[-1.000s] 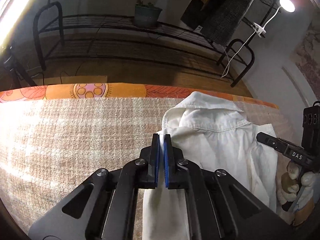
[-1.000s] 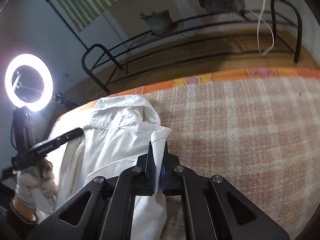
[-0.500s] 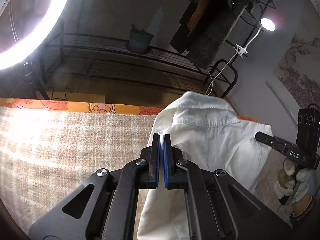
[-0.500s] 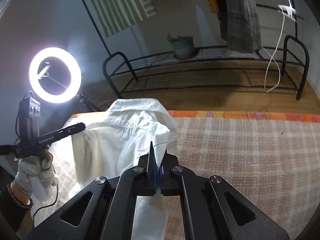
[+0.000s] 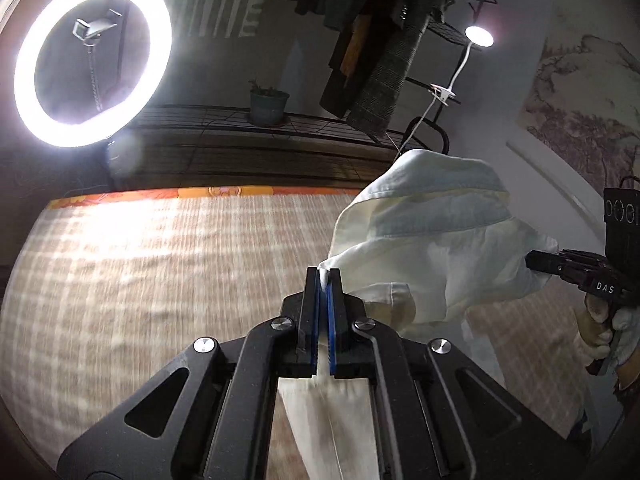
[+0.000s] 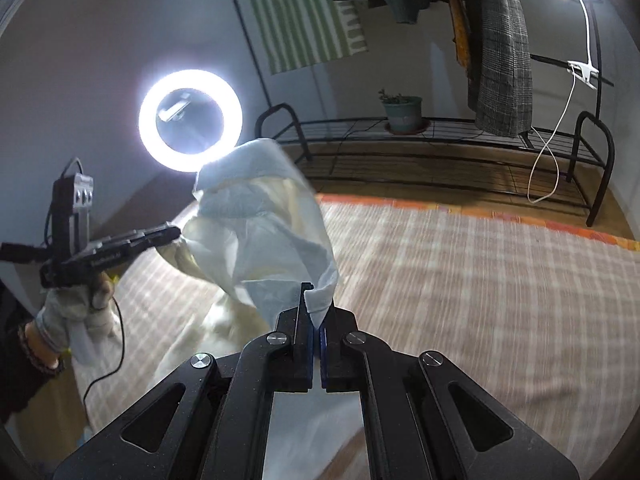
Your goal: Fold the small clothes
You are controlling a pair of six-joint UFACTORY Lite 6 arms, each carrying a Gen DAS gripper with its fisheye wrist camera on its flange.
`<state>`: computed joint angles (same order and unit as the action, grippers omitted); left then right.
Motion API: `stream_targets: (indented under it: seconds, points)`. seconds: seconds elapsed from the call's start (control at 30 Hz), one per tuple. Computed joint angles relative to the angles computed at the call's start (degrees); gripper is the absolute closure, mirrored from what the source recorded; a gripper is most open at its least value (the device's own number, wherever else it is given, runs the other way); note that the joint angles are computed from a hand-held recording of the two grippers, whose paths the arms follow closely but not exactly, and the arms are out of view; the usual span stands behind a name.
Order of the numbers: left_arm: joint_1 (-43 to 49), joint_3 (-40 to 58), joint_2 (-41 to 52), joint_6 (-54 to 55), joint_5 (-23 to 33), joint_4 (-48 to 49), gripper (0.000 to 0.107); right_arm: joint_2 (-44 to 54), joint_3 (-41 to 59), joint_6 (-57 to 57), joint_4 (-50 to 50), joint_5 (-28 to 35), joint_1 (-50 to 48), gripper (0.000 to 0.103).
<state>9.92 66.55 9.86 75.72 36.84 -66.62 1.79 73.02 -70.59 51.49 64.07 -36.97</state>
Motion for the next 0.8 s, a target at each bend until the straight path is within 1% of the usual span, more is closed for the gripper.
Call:
stream_targets:
  seconds: [0.1, 0.2, 0.37, 0.43, 0.5, 0.57, 0.6, 0.63, 0.67, 0.7, 0.73, 0.77, 0.8]
  points:
    - [3.08, -13.11, -10.33, 6.99, 0.58, -2.42, 0.107, -9.02, -10.06, -3.83, -0.86, 2.35, -4.26, 0.102]
    - [6.34, -25.31, -19.63, 12.58, 1.12, -2.05, 0.106, -16.30, -18.48, -9.41, -1.29, 5.72, -10.06, 0.102]
    - [10.54, -38.61, -30.45, 17.32, 1.34, 0.71, 0.105, -27.36, -30.97, -18.40, -4.22, 9.35, -18.64, 0.102]
    - [13.90, -42.58, -35.60, 18.12, 3.87, 3.59, 0.105, -32.70, -36.06, -23.21, -5.70, 10.89, -24.01, 0.098]
    - [18.52, -44.73, -39.62, 18.86, 7.89, 7.10, 0.105, -36.47, -38.35, -27.52, -7.43, 14.24, -29.95, 0.098]
    - [26.69, -45.33, -42.64, 20.51, 15.19, 10.34, 0.105, -36.03, -37.64, -30.62, -8.35, 18.02, -35.43, 0.096]
    - [30.05, -44.64, -42.23, 21.21, 18.29, 11.30, 0.105, -34.07, -36.33, -31.84, -9.17, 21.23, -39.14, 0.096]
    - [35.21, -43.70, -41.80, 22.62, 22.73, 12.48, 0.104, -32.02, -35.06, -32.51, -9.74, 23.64, -42.10, 0.096]
    - [38.29, -42.78, -41.15, 23.50, 25.22, 13.09, 0.102, -28.69, -32.75, -31.95, -10.39, 26.53, -45.37, 0.096]
    - [39.17, -40.78, -38.80, 23.12, 26.17, 13.08, 0.098, -26.23, -31.27, -31.00, -10.66, 27.88, -46.76, 0.096]
    - [39.20, -38.28, -35.27, 21.37, 26.66, 12.94, 0.088, -24.17, -30.22, -29.75, -10.95, 29.21, -47.91, 0.093]
    - [39.14, -35.99, -31.93, 18.84, 27.21, 13.05, 0.081, -21.74, -28.94, -27.19, -11.05, 29.96, -47.93, 0.090]
    - [38.59, -33.66, -28.06, 16.10, 27.68, 12.64, 0.068, -19.33, -27.83, -24.10, -10.98, 30.08, -47.42, 0.080]
